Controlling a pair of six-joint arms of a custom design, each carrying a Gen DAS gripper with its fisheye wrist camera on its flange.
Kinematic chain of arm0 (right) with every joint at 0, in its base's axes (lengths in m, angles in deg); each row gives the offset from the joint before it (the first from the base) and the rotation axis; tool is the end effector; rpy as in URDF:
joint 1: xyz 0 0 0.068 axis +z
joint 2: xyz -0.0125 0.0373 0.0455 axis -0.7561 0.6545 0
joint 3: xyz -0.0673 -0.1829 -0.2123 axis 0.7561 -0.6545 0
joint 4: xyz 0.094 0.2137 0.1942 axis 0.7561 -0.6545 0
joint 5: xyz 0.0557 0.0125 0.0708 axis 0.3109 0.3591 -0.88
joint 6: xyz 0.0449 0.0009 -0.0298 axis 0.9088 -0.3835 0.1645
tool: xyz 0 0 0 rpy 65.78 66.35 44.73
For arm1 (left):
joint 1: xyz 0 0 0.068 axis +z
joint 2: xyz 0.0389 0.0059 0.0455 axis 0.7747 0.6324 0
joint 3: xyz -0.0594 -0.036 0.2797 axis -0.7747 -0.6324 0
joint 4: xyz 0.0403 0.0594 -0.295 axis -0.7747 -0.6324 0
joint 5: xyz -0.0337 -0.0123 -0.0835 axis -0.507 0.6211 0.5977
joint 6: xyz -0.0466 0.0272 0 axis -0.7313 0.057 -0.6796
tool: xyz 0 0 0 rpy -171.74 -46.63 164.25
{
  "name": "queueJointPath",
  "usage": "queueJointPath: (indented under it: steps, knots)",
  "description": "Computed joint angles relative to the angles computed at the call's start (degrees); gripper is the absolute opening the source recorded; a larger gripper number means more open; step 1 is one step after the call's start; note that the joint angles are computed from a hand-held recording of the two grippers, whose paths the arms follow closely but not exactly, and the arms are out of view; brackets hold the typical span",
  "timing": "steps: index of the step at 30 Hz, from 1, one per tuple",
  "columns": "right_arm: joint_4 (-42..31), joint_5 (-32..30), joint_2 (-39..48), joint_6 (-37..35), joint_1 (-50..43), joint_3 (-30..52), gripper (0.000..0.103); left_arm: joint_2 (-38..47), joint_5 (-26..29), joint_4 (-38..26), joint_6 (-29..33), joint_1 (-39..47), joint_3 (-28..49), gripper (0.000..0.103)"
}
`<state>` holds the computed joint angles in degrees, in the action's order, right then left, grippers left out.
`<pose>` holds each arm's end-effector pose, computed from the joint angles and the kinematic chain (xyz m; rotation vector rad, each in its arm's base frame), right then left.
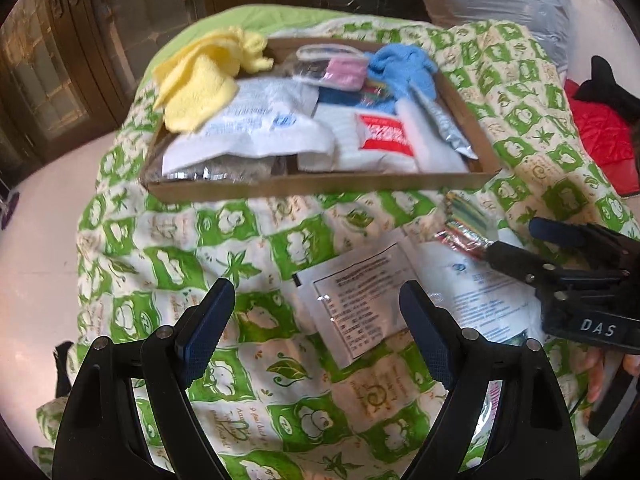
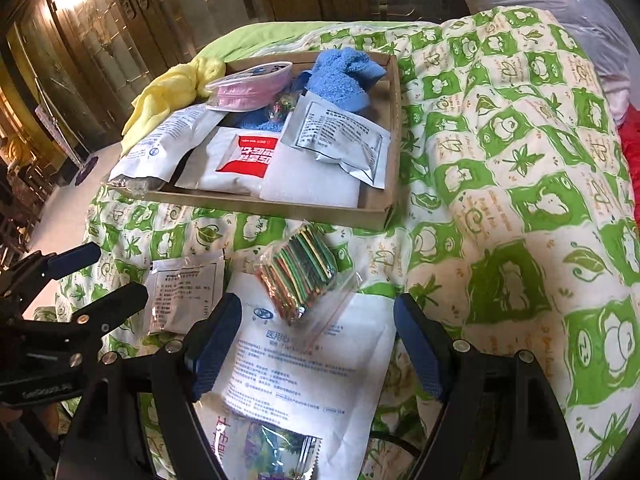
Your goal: Organize soft objects
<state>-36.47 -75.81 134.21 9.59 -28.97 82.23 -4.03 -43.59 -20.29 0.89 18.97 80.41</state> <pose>0.3179 0.1205 0.2413 -0.3963 2.6097 0.2874 0.2863 -0.1692 0.2461 0.0495 2.6269 -0.0824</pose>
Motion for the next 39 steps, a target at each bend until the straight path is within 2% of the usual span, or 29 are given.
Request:
queueJointPath:
  steps: [7,11,16,27,34,36,39]
  knots:
    - [-0.3,0.8,1.6,0.8,0.1,0.7,0.079,-0.9,3.7,1.2,-0.5,2.1,-1.3,0.085]
    - [-0.6,0.6,2.0,0.9,0.2,1.0,0.079,1.0,6.8,1.9,1.9,0.9,-0.4,0.085]
    - [-5.7,-1.7,1.8,-0.3,0.3,1.6,0.079,5.5,6.2,-0.2,7.2,-1.0,2.8,0.085]
    - [-19.0,-8.3,0.6,-1.3,3.3,1.2,0.079,4.8,6.6,0.1,5.3,2.4,2.1,0.085]
    - [-17.3,-4.9,0.9,2.5,7.3,-1.2,0.083,5.7,5.7,-0.1,6.6,1.2,2.8,0.085]
    - [-16.0,-3.5,1.4,2.5,8.5,-1.9,0.086,5.5,5.6,0.0,6.5,1.2,2.7,0.085]
    - [-14.9,-0.8,0.9,2.2,10.6,-2.9,0.085,5.8,5.6,-0.1,6.3,1.3,2.8,0.085]
